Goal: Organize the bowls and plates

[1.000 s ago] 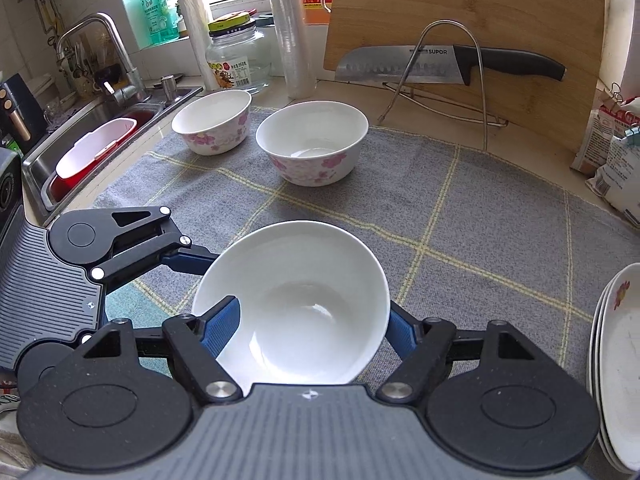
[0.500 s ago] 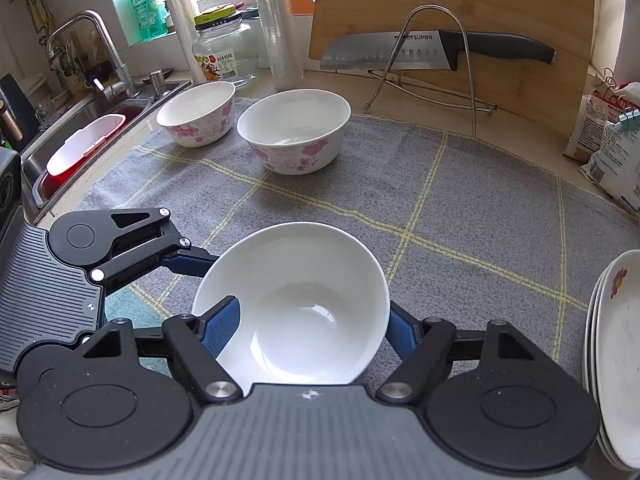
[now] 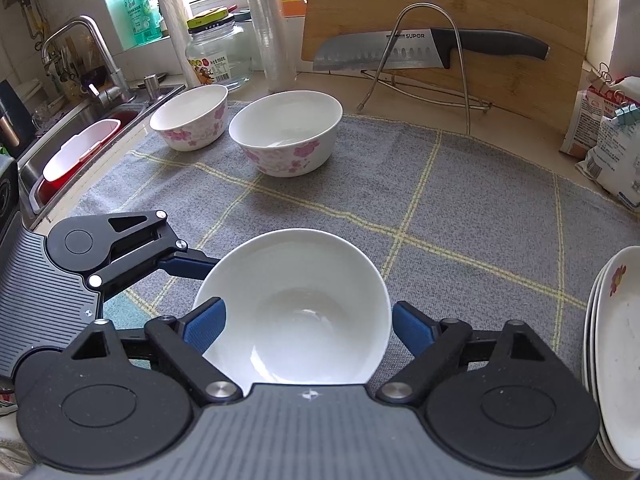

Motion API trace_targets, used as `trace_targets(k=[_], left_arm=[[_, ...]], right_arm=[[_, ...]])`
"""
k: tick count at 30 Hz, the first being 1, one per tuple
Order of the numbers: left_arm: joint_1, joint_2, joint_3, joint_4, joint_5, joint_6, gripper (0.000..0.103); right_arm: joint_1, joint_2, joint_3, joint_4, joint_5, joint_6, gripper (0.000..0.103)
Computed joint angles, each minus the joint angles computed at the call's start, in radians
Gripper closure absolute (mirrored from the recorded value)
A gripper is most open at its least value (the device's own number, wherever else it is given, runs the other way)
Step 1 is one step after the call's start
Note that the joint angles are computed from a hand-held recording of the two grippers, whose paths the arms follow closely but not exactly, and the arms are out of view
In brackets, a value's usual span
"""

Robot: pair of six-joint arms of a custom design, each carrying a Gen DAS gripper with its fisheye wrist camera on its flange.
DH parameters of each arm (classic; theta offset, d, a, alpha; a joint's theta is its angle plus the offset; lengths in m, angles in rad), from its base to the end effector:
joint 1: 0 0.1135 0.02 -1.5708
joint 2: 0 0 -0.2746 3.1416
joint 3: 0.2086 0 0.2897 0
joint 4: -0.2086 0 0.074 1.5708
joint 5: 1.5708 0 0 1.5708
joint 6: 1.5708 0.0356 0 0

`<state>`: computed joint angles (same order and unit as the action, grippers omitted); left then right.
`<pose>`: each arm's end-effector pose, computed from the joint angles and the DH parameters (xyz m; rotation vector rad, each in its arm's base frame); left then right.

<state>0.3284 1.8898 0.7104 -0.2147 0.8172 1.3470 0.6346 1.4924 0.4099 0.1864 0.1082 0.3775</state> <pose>0.2800 0.0680 0.0383 1.2348 2.0247 -0.5306 0.2058 0.1468 0.0797 -0.2716 2.4697 0.3047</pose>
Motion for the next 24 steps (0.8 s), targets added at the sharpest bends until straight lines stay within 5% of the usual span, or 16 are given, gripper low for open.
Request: trace_targets(k=[20,24], left_arm=[[0.158,-0.050,-0.007,-0.020,0.037,0.004,0.005],[0.227,-0.041,0.044,-0.106,0.065,0.041,0.005]], right_arm=[[0.039,-0.049,0.019,-0.019,0.119,-0.015,0.000],[0.065,-0.008,0.065,-0.026,0.147,-0.016,0.000]])
